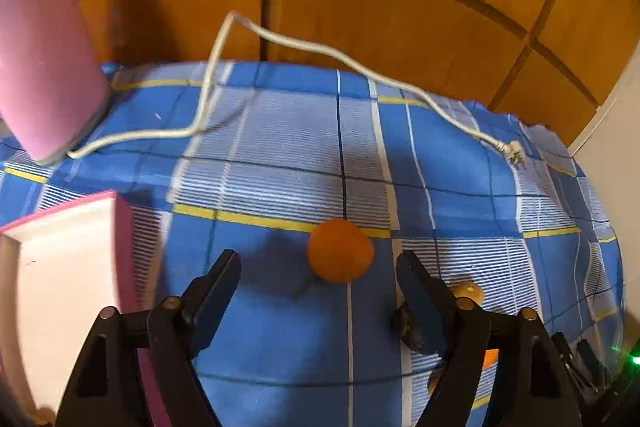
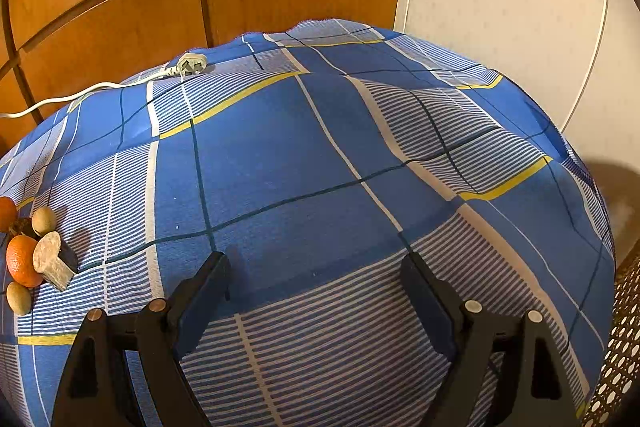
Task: Organize fruits
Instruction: 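Reach the left tool to an orange mandarin and grasp it, then carry the mandarin into the tray and open the left tool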
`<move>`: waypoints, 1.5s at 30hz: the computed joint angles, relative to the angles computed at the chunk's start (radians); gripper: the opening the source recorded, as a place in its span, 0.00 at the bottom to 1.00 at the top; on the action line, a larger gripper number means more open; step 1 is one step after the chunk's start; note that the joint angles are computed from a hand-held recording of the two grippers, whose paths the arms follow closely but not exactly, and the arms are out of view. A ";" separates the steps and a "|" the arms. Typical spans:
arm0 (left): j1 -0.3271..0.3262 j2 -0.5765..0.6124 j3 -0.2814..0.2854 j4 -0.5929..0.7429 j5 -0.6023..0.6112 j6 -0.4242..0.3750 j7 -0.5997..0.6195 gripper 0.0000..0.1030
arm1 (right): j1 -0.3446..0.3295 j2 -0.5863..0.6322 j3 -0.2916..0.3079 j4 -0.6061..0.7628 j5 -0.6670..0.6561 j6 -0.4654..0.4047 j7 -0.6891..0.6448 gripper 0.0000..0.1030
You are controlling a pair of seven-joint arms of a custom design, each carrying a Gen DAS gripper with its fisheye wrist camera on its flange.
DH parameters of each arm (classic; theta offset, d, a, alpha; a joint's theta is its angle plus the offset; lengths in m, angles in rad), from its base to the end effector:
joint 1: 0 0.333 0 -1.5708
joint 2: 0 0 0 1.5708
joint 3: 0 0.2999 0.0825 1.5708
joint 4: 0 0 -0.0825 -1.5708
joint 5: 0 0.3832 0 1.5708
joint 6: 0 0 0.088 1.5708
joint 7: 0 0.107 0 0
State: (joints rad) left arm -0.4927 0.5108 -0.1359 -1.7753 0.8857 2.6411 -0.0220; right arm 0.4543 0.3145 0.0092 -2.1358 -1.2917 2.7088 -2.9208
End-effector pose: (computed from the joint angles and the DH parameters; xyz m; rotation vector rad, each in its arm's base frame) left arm 0.5401 -0.4065 0.2924 -2.1645 1.6278 -0.6757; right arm 0.4966 0.2858 0.2530 -1.6761 2.0216 -0.7427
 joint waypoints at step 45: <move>0.079 -0.632 -0.134 -0.698 0.198 -0.119 -0.545 0.33 | 0.004 -0.001 0.003 0.002 0.012 -0.018 -0.016 0.86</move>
